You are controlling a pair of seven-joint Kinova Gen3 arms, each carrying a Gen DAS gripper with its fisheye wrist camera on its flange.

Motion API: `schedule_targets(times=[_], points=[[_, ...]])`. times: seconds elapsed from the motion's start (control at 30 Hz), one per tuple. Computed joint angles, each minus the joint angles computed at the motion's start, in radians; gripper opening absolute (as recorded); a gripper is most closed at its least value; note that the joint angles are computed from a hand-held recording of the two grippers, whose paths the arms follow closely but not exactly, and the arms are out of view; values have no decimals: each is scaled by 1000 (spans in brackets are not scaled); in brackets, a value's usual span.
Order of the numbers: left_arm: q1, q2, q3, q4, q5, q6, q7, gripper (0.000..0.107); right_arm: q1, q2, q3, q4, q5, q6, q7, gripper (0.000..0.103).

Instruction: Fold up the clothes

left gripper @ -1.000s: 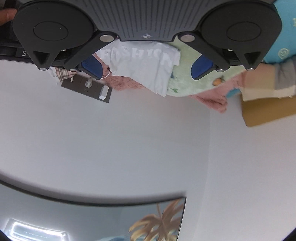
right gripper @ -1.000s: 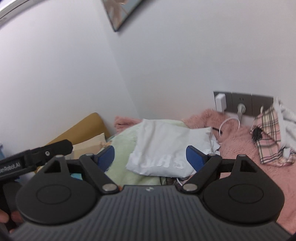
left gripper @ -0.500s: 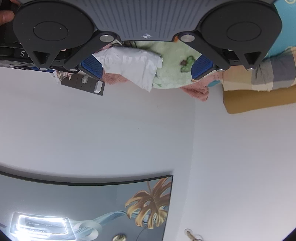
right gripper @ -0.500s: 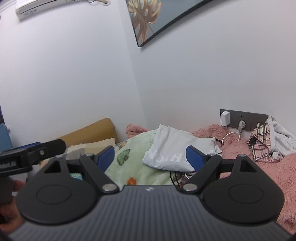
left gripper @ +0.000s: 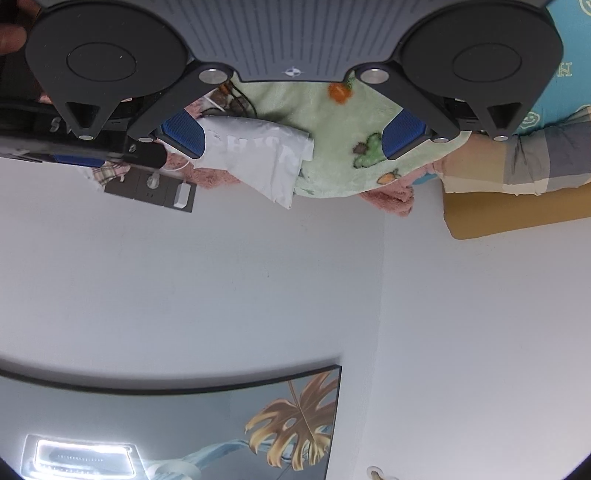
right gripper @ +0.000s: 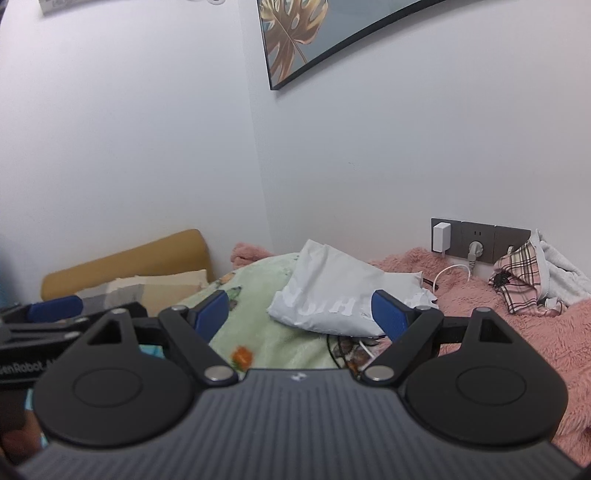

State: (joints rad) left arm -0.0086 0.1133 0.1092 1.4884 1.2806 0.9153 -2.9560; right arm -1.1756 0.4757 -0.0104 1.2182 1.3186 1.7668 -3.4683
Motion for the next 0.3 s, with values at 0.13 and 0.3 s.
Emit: schedule_targets(times=[0.13,0.3], points=[[15,12,8,20,1,-42,-32,103,28,-1,-4,18,-24,-40,-25,86],[28,30,18,6,-49,-86,17,103,47,-7,-6,33,-39,-64,-37,86]])
